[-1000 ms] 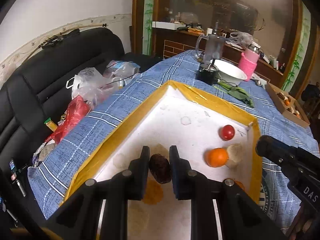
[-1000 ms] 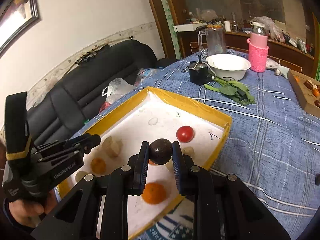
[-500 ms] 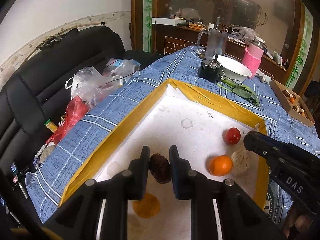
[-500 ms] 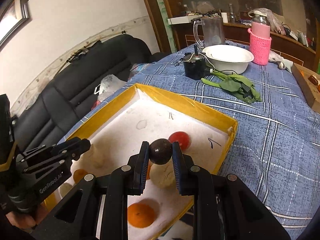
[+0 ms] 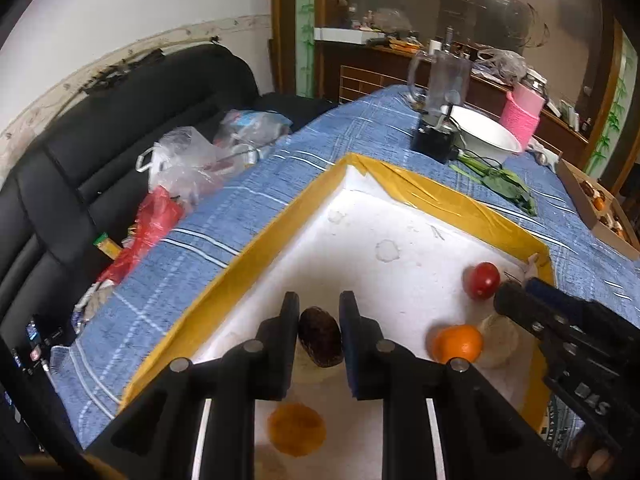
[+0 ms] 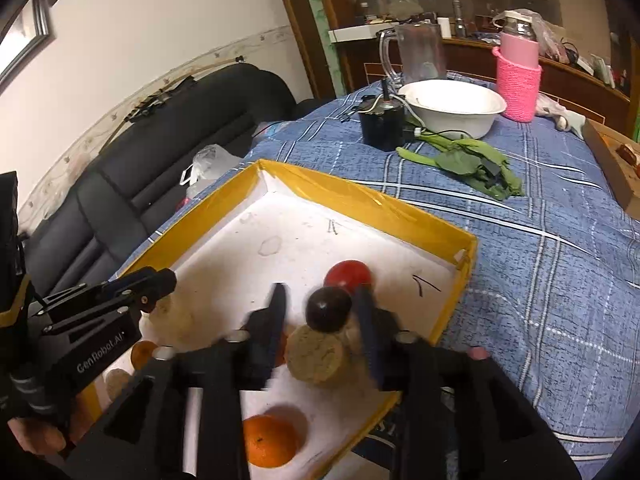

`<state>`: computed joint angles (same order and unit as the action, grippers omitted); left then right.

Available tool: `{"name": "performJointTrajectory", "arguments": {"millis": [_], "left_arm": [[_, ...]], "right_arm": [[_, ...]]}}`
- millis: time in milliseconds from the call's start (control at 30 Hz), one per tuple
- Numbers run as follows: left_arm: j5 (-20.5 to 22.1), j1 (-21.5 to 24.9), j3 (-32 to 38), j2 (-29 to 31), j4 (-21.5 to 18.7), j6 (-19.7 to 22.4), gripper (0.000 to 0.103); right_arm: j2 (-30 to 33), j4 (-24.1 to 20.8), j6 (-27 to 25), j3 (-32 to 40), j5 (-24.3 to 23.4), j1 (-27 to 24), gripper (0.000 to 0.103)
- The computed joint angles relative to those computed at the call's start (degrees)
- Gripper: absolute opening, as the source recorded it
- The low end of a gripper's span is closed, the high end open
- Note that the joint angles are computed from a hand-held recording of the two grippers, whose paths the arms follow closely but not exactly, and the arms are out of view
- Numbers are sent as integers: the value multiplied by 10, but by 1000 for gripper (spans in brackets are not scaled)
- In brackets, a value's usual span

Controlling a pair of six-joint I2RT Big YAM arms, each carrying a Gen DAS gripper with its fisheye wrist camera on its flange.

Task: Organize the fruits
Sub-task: 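Open left tool to drop the date while right tool releases the chestnut, then grasp a dark chestnut with left tool while right tool grasps a beige cube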

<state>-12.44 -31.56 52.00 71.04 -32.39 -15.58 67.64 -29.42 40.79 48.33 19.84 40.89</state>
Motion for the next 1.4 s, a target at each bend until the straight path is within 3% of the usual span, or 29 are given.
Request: {"name": "performJointTrajectory", "arguments": {"millis": [33, 67, 133, 300, 567, 700, 767, 967, 1000, 1067, 1200, 1367, 1400], "left_arm": [[-8, 1, -1, -3, -3, -5, 66], [-18, 1, -5, -9, -1, -14, 81], [-32, 2, -19, -28, 13, -22, 81], [-20, 7, -34, -63, -5, -27, 84], [-21, -19, -51, -102, -26, -51, 87], [-35, -67, -55, -114, -20, -51, 88], [-42, -102, -51, -110, -15, -50, 89], [-54, -215, -17, -59, 8, -29, 89], [-58, -231, -12, -50, 11, -26, 89], [-57, -263, 7, -20, 19, -17, 89], [-48, -306, 44, 29, 29, -1, 89], [-45, -336, 85, 84, 40, 9, 89], [-43, -341, 90, 91, 42, 7, 89]], "right_arm": [[-6, 0, 2, -3, 4, 2, 50], [-12, -1, 3, -5, 9, 5, 53], [-26, -14, 8, -7, 27, 15, 61], [-70, -49, 34, -24, 70, 43, 77], [-179, -115, 121, -82, 111, 55, 82], [-260, -201, 182, -117, 150, 66, 82], [-309, -268, 225, -134, 172, 74, 83], [-454, -529, 410, -168, 224, 102, 83], [-479, -565, 418, -174, 222, 88, 83], [-519, -583, 381, -185, 206, 42, 82], [-591, -492, 125, -213, 96, -191, 67], [-558, -384, -67, -226, -2, -361, 61], [-534, -359, -96, -228, -15, -389, 54]]}}
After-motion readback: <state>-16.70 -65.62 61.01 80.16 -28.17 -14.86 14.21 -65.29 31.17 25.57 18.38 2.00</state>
